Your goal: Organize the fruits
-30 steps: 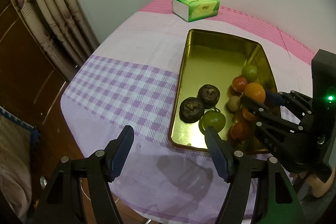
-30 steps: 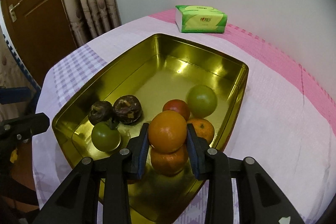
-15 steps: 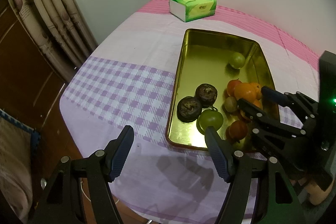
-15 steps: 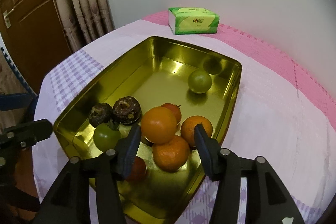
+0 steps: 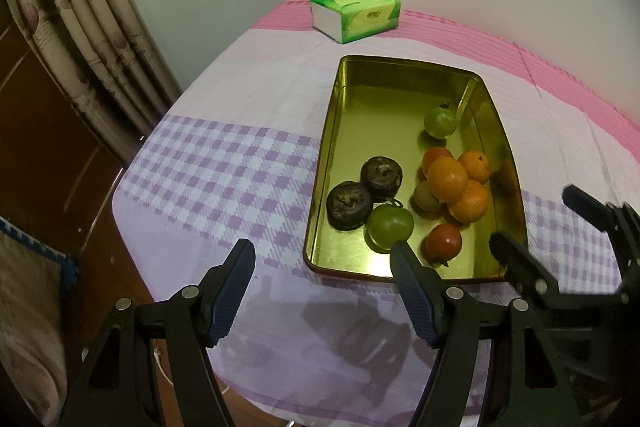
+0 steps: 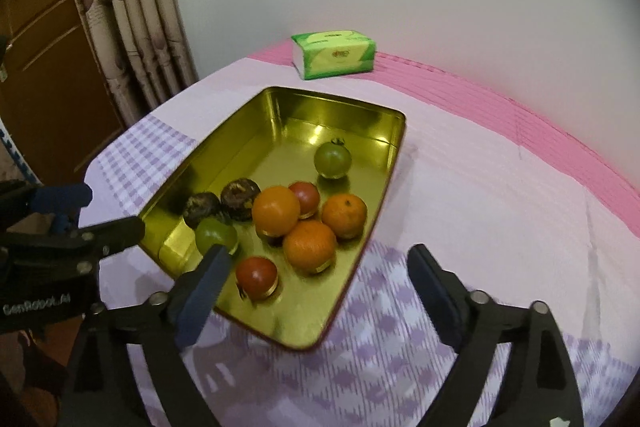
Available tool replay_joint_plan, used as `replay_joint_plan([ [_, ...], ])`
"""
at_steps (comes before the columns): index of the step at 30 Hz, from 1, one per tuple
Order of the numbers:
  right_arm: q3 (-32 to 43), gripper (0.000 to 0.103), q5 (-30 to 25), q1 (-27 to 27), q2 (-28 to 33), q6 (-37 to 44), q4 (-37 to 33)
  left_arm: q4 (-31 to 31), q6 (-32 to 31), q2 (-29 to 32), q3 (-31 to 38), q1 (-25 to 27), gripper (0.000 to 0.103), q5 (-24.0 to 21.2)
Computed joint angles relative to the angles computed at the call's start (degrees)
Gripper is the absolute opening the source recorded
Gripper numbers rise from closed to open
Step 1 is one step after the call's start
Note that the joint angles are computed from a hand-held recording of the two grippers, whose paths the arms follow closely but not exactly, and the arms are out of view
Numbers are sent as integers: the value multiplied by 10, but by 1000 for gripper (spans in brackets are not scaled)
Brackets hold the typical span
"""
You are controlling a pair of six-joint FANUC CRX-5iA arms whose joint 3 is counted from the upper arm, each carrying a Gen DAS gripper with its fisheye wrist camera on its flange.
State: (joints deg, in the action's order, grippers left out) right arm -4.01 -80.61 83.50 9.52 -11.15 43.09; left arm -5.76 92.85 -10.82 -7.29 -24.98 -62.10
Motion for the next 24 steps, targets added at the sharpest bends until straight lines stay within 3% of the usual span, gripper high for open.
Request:
replay_joint_plan([
  [4,10,100,-18,8,4,-17,-21,-4,0,0,1,-3,71,0],
  [24,49,101,-57,11,41,24,-41,-6,2,2,1,-7,71,-1],
])
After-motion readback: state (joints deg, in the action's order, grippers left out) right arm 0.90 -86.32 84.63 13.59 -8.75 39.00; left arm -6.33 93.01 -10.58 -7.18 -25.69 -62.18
